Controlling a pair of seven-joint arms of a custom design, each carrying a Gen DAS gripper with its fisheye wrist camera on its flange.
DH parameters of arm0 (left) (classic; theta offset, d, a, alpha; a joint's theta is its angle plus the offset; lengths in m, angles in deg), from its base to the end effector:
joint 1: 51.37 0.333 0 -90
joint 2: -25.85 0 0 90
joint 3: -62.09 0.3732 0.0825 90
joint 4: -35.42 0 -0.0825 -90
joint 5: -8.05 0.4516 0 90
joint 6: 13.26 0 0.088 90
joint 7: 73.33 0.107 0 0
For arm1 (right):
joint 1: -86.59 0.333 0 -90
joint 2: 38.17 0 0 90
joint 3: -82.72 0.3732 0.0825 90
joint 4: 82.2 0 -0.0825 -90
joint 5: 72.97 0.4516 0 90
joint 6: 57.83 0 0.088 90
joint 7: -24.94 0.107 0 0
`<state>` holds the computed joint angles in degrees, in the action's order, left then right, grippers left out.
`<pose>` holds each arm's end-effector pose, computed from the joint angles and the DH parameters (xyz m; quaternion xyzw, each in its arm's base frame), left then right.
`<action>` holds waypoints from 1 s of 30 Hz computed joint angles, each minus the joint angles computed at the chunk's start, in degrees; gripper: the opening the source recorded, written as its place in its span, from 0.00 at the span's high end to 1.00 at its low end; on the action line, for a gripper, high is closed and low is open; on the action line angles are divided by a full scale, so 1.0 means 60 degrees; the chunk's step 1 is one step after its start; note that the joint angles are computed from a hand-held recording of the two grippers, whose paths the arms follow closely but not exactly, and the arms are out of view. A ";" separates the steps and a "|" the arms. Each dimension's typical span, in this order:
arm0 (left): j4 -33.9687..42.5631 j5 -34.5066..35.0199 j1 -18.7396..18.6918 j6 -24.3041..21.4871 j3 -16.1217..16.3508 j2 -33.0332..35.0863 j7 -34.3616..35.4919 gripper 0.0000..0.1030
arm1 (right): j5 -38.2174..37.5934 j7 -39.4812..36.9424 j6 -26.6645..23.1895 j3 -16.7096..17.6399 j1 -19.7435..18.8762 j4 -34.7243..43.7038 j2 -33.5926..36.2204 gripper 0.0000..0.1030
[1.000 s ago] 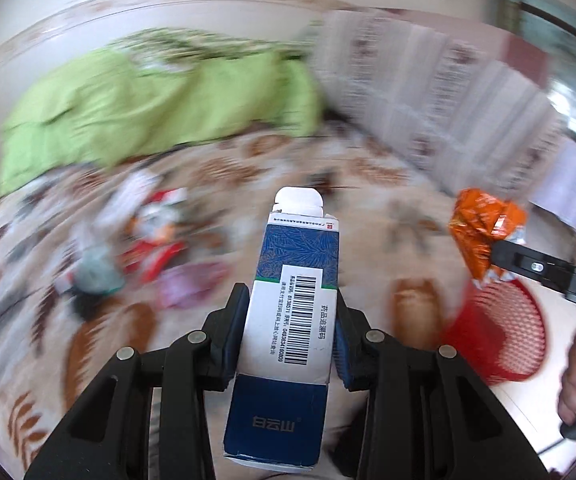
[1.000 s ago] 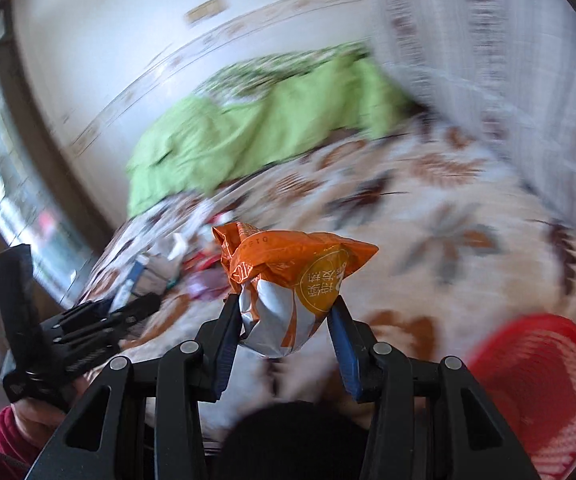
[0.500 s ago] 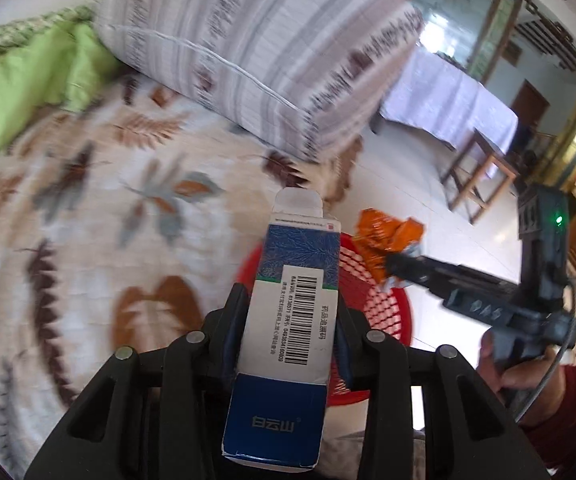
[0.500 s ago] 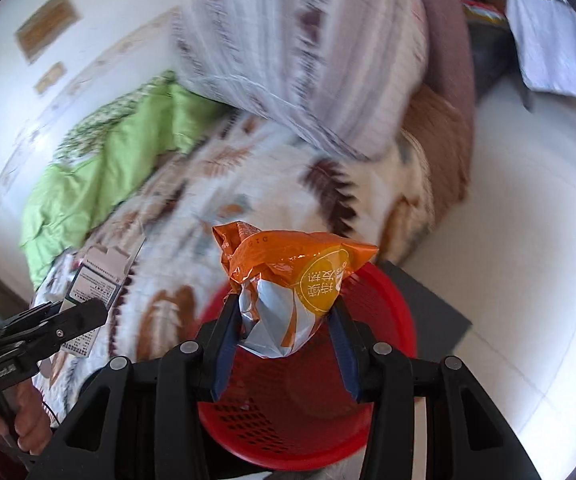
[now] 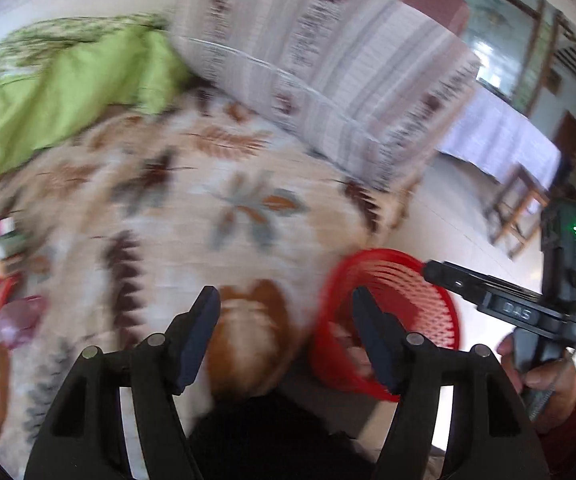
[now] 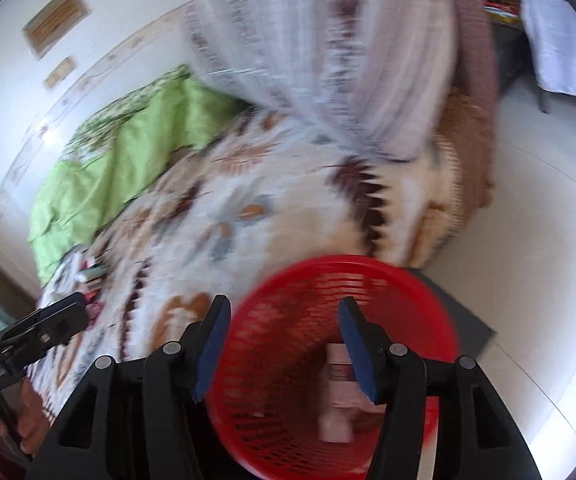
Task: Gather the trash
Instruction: 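Carry both items to the red basket and open both tools to drop them, then return both tools to the bed toward the remaining trash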
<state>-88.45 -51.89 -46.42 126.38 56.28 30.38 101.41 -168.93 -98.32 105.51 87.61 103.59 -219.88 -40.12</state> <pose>0.6246 -0.0106 0.3960 -0.3803 0.8466 -0.3667 0.0642 0.4712 0.2468 0.3474 -0.4167 0.8116 -0.1915 0.3620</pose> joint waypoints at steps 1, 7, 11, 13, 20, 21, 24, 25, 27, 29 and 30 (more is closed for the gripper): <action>0.0067 -0.0093 0.0067 0.0122 0.0061 0.0049 0.0020 0.35 | -0.0044 -0.0178 0.0096 0.0025 0.0027 0.0299 0.0239 0.42; 0.0534 -0.0636 0.0688 0.1015 0.0340 0.0516 0.0213 0.35 | 0.0313 -0.1931 0.0921 0.0038 0.0276 0.2374 0.1869 0.42; 0.1054 -0.0544 0.1217 0.1383 0.0458 0.1145 -0.0203 0.35 | 0.1466 -0.3707 0.1662 -0.0119 0.0571 0.3696 0.2976 0.42; 0.1372 -0.0471 0.1517 0.1513 0.0465 0.1511 -0.0461 0.35 | 0.2712 -0.5225 0.1869 -0.0034 0.0628 0.4214 0.3477 0.42; 0.2986 0.0007 0.2418 0.2713 0.0488 0.3207 -0.2270 0.35 | 0.6458 -0.9953 0.1843 0.1532 -0.0080 0.5796 0.5115 0.41; 0.3228 0.0281 0.2482 0.2667 0.0545 0.3423 -0.2764 0.35 | 0.6952 -1.0623 0.1785 0.1927 -0.0293 0.6114 0.5458 0.41; 0.4112 0.1002 0.2806 0.1848 0.0638 0.4069 -0.4250 0.35 | 0.7830 -1.1881 0.1492 0.2524 -0.0501 0.6934 0.6237 0.38; 0.4275 0.1082 0.2901 0.1843 0.0572 0.4197 -0.4494 0.35 | 0.8121 -1.2327 0.1312 0.2745 -0.0561 0.7292 0.6556 0.38; 0.4649 0.1247 0.3085 0.1838 0.0426 0.4497 -0.4941 0.35 | 0.8745 -1.3109 0.1042 0.3193 -0.0699 0.8006 0.7232 0.38; 0.4974 0.1591 0.3234 0.1613 0.0287 0.4755 -0.5310 0.35 | 0.9114 -1.3478 0.1053 0.3285 -0.0666 0.8319 0.7538 0.38; 0.5116 0.1790 0.3255 0.1626 0.0205 0.4881 -0.5406 0.35 | 0.9215 -1.3541 0.1155 0.3191 -0.0552 0.8465 0.7663 0.38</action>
<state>-57.76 -41.15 -26.89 136.14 57.51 59.66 68.97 -113.63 -179.56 112.44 106.76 100.28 -169.09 5.86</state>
